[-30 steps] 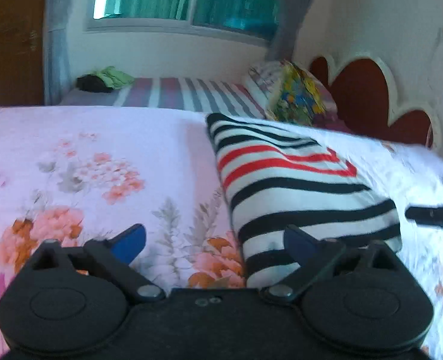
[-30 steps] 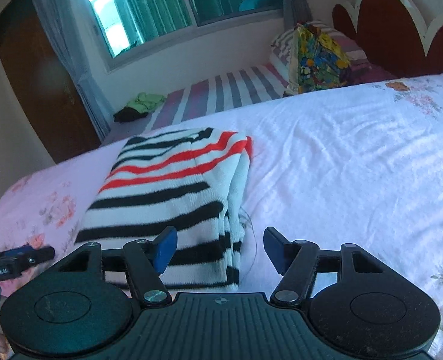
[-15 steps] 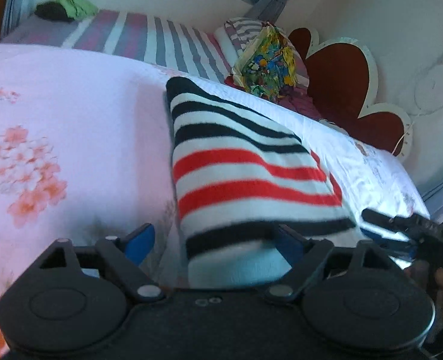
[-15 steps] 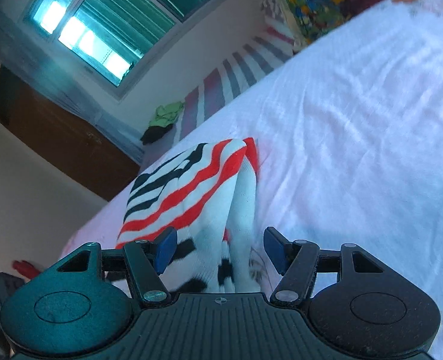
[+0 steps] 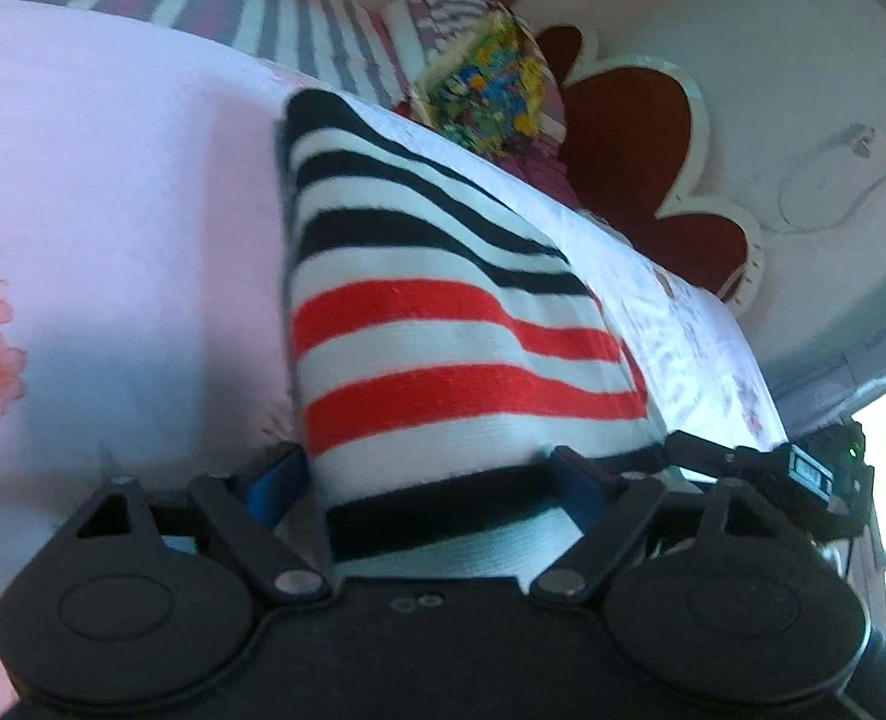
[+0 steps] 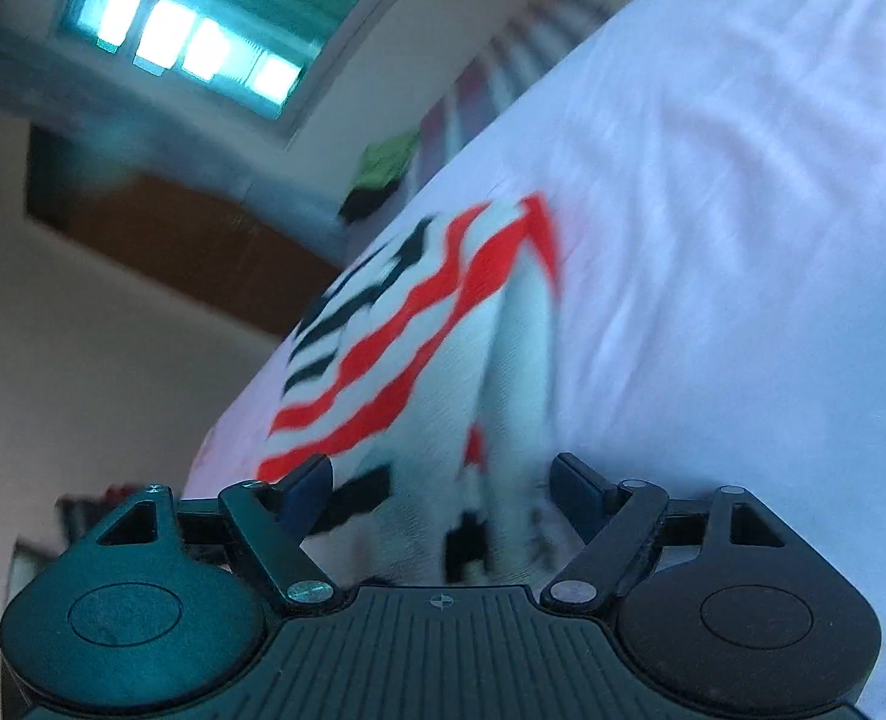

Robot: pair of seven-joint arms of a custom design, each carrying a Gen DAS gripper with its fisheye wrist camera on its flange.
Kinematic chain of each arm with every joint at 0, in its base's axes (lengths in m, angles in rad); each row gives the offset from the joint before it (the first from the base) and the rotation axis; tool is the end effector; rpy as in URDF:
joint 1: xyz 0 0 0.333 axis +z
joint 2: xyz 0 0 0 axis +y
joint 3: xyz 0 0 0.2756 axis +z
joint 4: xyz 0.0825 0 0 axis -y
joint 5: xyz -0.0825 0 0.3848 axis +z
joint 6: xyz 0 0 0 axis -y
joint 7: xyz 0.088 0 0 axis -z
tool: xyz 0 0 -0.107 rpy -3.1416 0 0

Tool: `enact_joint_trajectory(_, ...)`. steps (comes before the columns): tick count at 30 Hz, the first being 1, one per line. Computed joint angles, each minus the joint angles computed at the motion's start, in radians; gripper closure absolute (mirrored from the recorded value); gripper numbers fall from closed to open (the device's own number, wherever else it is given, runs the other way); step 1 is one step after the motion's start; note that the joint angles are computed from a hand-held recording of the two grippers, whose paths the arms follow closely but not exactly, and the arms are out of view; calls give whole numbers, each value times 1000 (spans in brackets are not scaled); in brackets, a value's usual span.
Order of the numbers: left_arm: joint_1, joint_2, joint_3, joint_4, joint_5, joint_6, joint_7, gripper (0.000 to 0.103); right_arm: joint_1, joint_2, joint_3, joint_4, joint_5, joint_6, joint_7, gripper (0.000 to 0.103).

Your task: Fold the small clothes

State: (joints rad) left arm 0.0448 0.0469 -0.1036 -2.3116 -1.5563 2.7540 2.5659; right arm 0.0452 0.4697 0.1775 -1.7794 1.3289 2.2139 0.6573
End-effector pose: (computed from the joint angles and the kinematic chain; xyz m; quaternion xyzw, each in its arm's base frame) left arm 0.5206 0.0103 0.2965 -0.7442 0.5246 -0.4134 0.0102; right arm 0.6291 0.1670 0.2805 -0.6628 0.5389 0.2407 0.4607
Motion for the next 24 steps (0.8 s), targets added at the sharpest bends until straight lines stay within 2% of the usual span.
enact_joint_trajectory(6, -11, 41, -18, 47, 64, 43, -65, 19, 38, -21, 11, -15, -6, 78, -40, 25)
enact_joint_trajectory(8, -18, 46, -28, 52, 74, 76, -69, 24, 79, -67, 4, -58, -57, 174, -61, 47)
enact_joint_trajectory(9, -22, 48, -34, 54, 69, 93, -54, 32, 100, -93, 3, -84, -81, 227, -90, 54)
enact_joint_trajectory(10, -21, 43, -37, 52, 42, 90, -21, 35, 112, -120, 9, -113, -76, 269, -129, 60)
enact_joint_trajectory(12, -23, 34, -38, 47, 7, 101, 16, 43, 138, -169, 19, -167, -57, 352, -207, 64)
enact_joint_trajectory(17, -48, -21, -38, 8, -15, 147, 59, 51, 210, -261, 34, -263, 59, 523, -394, 68)
enact_joint_trajectory(20, -68, -71, -35, -28, -13, 163, 74, 52, 249, -313, 33, -306, 150, 565, -480, 68)
enact_joint_trajectory(24, -84, -148, -14, -89, 23, 157, 50, 52, 312, -390, 25, -365, 195, 595, -508, 68)
